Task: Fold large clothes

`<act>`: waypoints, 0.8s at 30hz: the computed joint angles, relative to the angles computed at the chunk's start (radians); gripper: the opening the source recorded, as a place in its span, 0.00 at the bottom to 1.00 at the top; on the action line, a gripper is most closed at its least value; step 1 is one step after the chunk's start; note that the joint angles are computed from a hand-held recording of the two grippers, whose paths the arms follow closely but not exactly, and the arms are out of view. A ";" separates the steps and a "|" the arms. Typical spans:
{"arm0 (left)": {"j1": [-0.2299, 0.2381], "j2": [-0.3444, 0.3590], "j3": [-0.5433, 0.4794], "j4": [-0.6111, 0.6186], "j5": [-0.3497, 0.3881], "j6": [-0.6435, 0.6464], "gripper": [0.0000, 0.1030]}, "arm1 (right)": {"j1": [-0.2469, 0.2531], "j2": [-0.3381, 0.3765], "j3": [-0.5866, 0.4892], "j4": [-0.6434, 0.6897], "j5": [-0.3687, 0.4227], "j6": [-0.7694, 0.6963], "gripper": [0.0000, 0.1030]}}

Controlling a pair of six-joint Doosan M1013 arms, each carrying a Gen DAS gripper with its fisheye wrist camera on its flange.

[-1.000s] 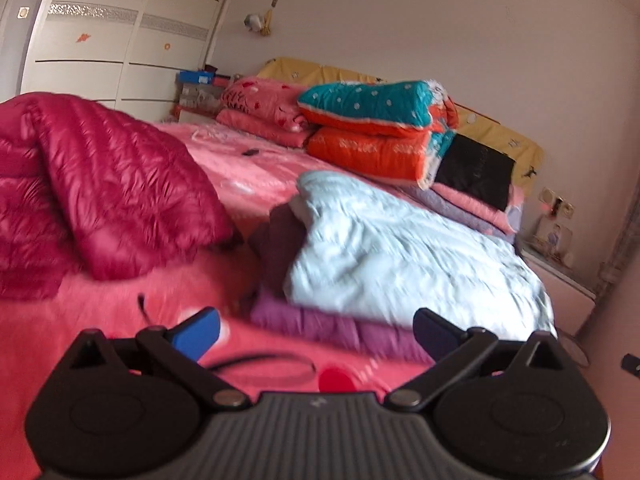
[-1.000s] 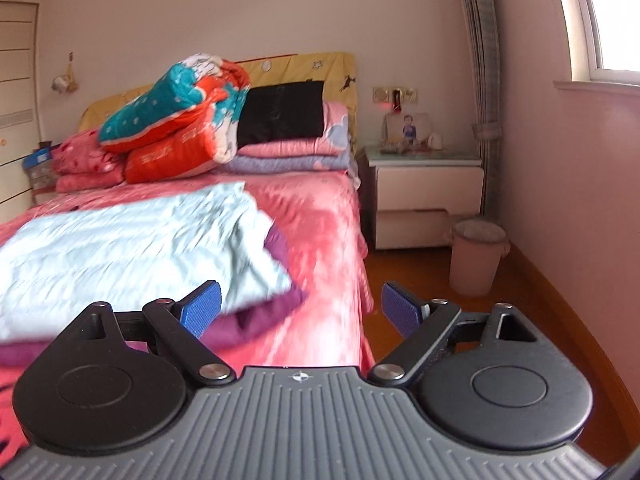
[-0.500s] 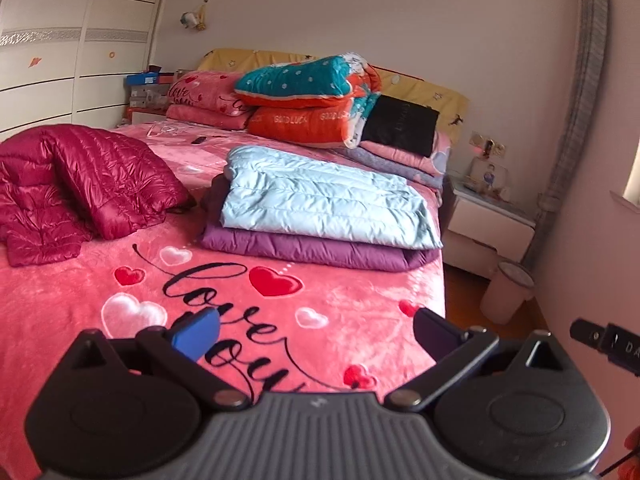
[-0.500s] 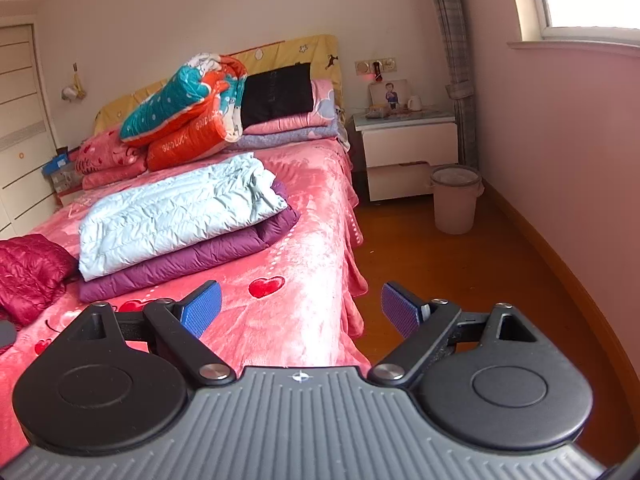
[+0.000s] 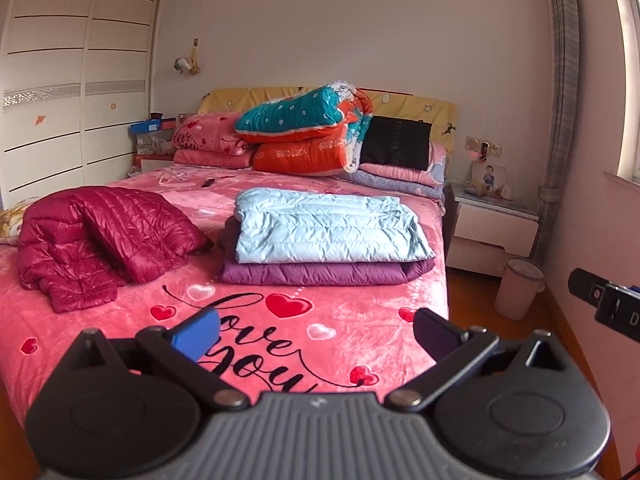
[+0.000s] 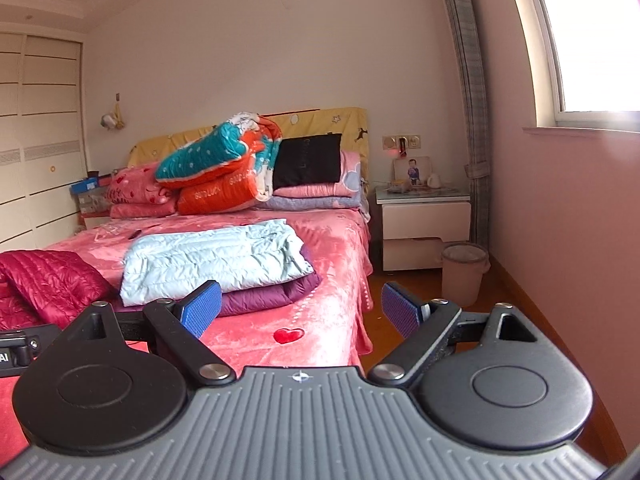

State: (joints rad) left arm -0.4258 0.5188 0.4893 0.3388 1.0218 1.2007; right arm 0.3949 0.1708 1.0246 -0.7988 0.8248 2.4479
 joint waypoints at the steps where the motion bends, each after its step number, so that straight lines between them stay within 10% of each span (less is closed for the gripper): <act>1: -0.001 -0.002 0.003 0.009 0.000 -0.008 0.99 | 0.001 0.000 0.000 0.006 -0.001 -0.009 1.00; 24: -0.019 -0.043 0.103 0.118 -0.034 -0.076 0.99 | -0.033 0.026 -0.018 0.138 -0.021 -0.126 1.00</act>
